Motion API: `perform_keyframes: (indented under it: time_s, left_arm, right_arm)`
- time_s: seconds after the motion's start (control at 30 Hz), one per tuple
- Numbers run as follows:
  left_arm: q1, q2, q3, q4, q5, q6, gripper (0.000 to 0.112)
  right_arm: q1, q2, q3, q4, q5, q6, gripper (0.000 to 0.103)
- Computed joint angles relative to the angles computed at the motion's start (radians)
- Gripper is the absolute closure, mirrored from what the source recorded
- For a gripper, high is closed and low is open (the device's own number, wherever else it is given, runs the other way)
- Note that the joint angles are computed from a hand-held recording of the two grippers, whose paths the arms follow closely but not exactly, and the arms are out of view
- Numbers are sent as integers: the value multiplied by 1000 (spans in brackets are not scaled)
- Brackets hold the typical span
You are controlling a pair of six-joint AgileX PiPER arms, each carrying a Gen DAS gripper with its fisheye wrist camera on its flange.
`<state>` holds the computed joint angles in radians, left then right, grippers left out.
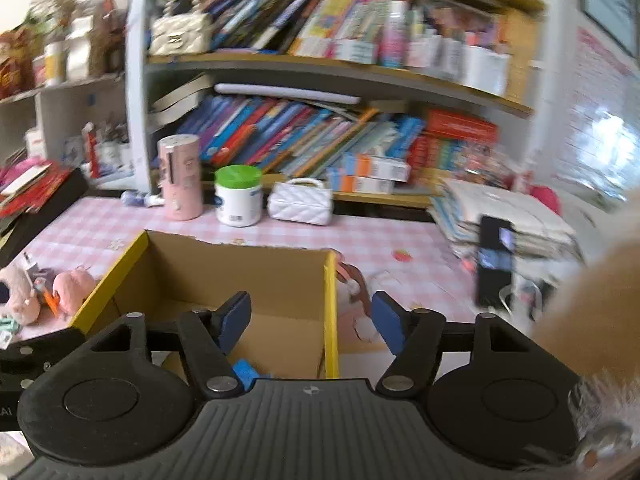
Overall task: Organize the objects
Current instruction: 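Withdraw both grippers from the box back over the table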
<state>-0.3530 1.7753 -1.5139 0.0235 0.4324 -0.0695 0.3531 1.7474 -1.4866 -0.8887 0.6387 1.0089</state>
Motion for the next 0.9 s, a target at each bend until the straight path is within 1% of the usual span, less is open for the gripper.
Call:
perform_keyframes:
  time_s: [0.07,0.13,0.2,0.27,0.37,0.43,0.53,0.6,0.7,0.8,0.9]
  left_arm:
    - [21,-39,74,-34,-25,36,16]
    - [42,-79,144,-56,-34,67,16]
    - [72,-120,211,-98,-34,112,16]
    - [99,-164,285,-118,-54,145,16]
    - [135,-218,383,-101,-69,161,16]
    - [177,-245,431,-140,-64,216,16]
    - [240,-276,492,-190,-66,290,16]
    - [279,-294,526,-222,-68,341,16]
    - [329,-316,549,-259,-47,406,16]
    - [374,-339,576,-292,-45,471,16]
    - [422,-360,597,-341,-36,541,16]
  right_arm:
    - [63,-40,77,-109,57,173,32]
    - [128,-61,129,-153,126,279,31]
    - [196,-61,156,-165,208,356,31]
    - [268,-54,177,-164,292,437,31]
    - [370,-35,199,-168,378,535,30]
    - [442,-15,205,-169,428,578,28]
    - [516,21,188,-137,469,603,27]
    - [549,50,164,-106,473,613,27]
    - [585,96,109,-65,477,598,26]
    - [617,139,52,-55,485,593,24]
    - [634,172,6,-39,481,580,23]
